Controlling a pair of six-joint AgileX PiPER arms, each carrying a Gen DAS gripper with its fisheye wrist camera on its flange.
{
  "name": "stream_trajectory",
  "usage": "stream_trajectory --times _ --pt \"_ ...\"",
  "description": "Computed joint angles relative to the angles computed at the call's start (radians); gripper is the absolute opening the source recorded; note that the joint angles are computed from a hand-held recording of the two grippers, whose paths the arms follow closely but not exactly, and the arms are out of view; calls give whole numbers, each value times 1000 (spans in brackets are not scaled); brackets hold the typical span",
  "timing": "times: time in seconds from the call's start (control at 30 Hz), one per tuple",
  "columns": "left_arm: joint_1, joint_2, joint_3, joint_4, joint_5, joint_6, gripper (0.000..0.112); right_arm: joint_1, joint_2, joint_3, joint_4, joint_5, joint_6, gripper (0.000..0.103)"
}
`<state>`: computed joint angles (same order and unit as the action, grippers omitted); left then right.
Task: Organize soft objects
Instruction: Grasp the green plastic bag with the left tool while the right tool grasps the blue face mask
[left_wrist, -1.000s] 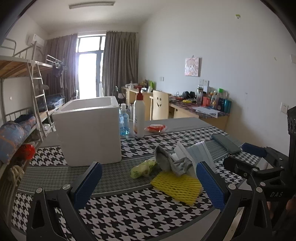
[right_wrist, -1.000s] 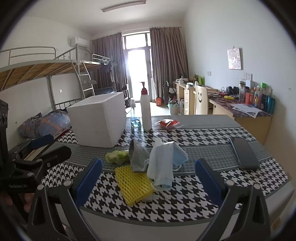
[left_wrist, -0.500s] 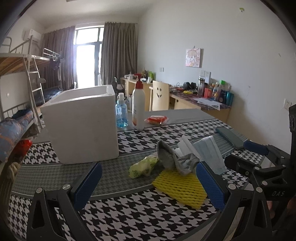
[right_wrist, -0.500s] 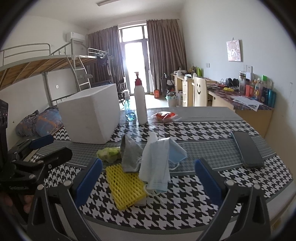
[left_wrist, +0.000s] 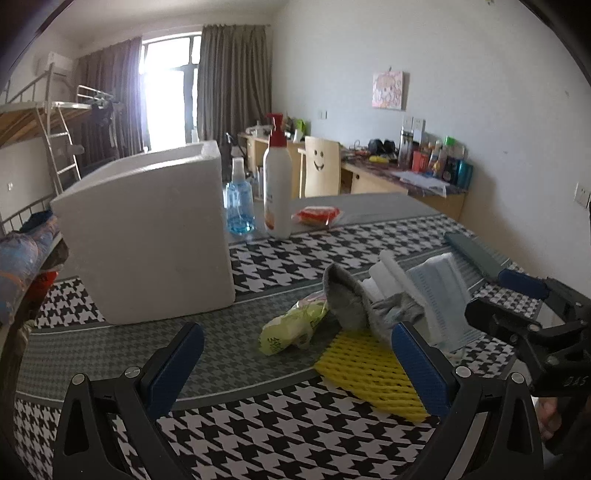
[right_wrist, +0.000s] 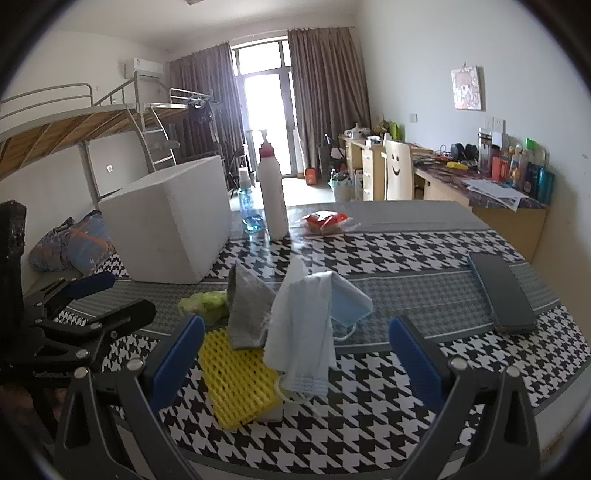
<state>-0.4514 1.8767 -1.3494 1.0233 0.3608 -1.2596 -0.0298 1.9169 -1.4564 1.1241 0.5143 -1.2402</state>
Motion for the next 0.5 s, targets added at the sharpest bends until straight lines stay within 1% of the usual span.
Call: stream_trajectory --times 0.17,0.3,0.43,0.5 --pt "20 38 -47 -112 -5 120 102 4 31 -40 -52 9 61 101" --pt "32 75 -101 -231 11 246 102 5 52 -67 -82 13 96 101" --pt "36 113 -155 -310 28 342 102 4 69 -93 -105 19 124 101" --pt "36 135 -187 -346 51 386 102 1 76 -102 -108 23 130 101"
